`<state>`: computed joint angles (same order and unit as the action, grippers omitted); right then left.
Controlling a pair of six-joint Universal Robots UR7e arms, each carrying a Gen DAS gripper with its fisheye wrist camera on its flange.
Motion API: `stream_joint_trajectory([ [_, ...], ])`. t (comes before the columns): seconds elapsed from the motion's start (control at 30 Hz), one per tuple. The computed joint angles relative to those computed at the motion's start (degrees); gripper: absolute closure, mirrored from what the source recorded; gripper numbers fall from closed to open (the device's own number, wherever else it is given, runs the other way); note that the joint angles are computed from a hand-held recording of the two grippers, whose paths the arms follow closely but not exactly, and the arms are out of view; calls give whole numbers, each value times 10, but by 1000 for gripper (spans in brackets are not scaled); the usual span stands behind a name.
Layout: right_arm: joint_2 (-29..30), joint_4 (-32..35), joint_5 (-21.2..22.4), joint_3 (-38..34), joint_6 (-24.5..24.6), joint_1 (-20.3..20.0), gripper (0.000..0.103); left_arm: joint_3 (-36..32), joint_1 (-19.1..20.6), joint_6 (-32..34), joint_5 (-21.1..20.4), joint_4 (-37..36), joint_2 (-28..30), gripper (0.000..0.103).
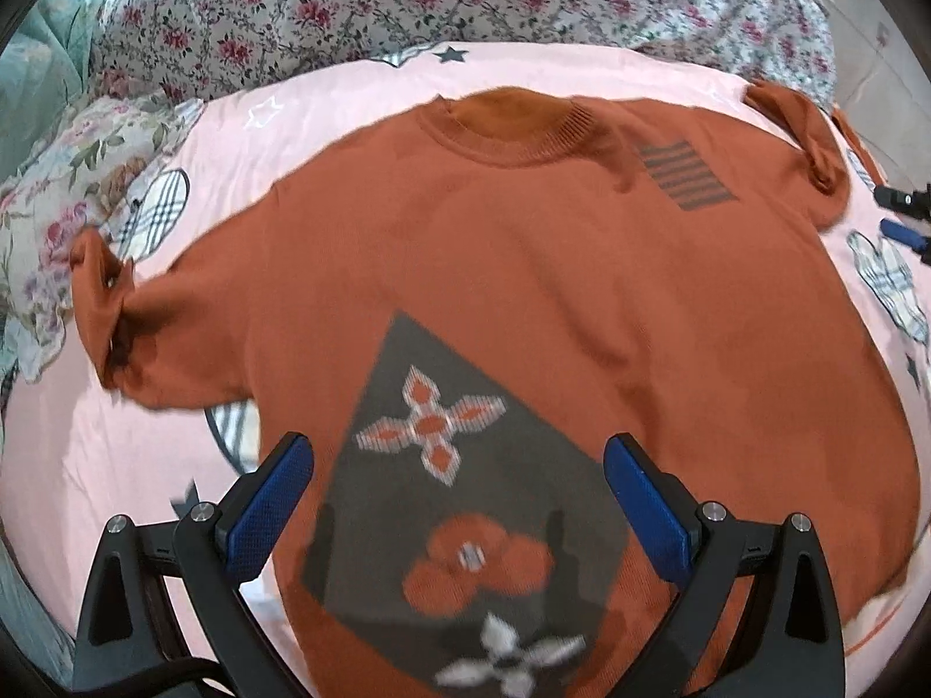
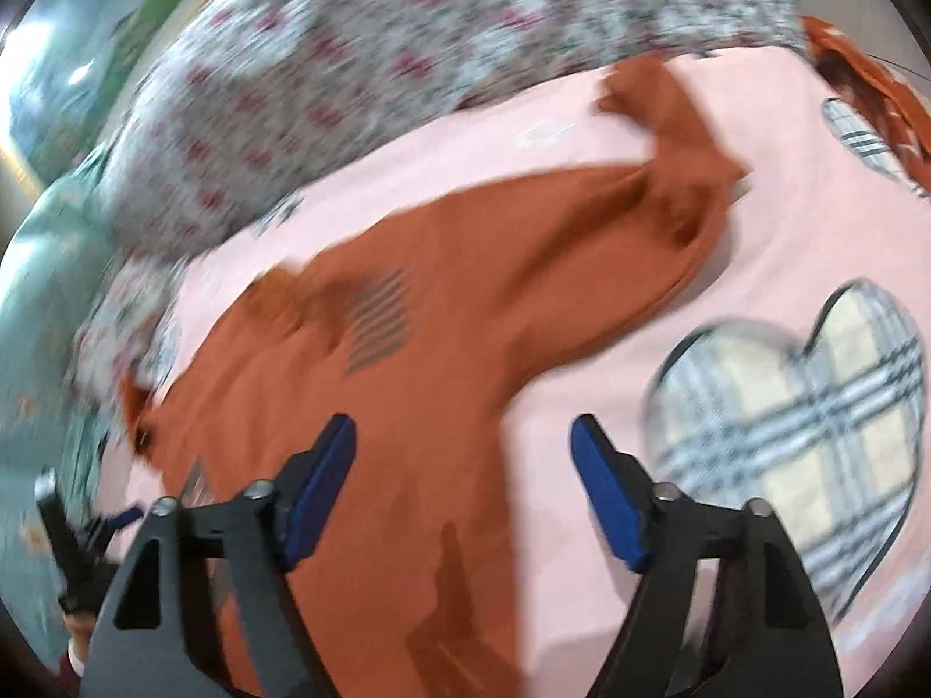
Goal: Fold small clothes
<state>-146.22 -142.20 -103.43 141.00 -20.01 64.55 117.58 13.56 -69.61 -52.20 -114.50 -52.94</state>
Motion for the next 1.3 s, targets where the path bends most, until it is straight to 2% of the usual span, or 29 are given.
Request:
stream_joint_trajectory([
  [0.07, 28, -28, 25, -32, -12, -49, 37, -9, 15, 3, 15, 3, 3, 3],
  [0.13, 77, -75, 23, -72, -23, -69, 40, -18, 27, 6, 25, 5, 7, 3],
  [0.27, 183, -165, -31, -151, -50, -55, 41, -32, 51, 14, 34, 2, 18, 3],
  [0.33, 221, -186, -53, -186, -57, -45, 41, -36, 60, 19, 32, -4, 24, 3],
  [0.47, 308, -210, -101, -259, -80, -23, 41, -41, 74, 27, 18, -15, 39, 3],
  [0.53, 337, -193, -103, -292, -73, -32, 41, -41, 79, 31, 15, -26, 43, 3],
  [0.63, 366, -153, -95, -327, -50, -46, 59, -40, 85, 36, 10, -37, 47, 3],
  [0.67, 371, -135, -89, -335, -45, -49, 68, -38, 87, 42, 11, -47, 47, 3],
  [0.73, 379, -122, -101, -337, -49, -43, 93, -37, 88, 44, 12, -51, 48, 3],
  [0.77, 381, -126, -111, -333, -55, -35, 97, -35, 88, 45, 12, -56, 47, 3],
  [0.8, 376, -136, -109, -321, -63, -29, 97, -32, 87, 45, 11, -60, 45, 3],
  [0.93, 340, -143, -59, -261, -68, -2, 98, -20, 83, 48, 10, -84, 38, 3],
  [1.1, 317, -137, 30, -187, -28, 44, 98, 2, 71, 39, 9, -101, 20, 3],
  [1.17, 330, -145, 63, -157, -8, 73, 98, 15, 65, 30, 9, -106, 8, 3],
  [1.3, 393, -178, 92, -127, 26, 135, 98, 43, 60, 9, 13, -115, -23, 3],
])
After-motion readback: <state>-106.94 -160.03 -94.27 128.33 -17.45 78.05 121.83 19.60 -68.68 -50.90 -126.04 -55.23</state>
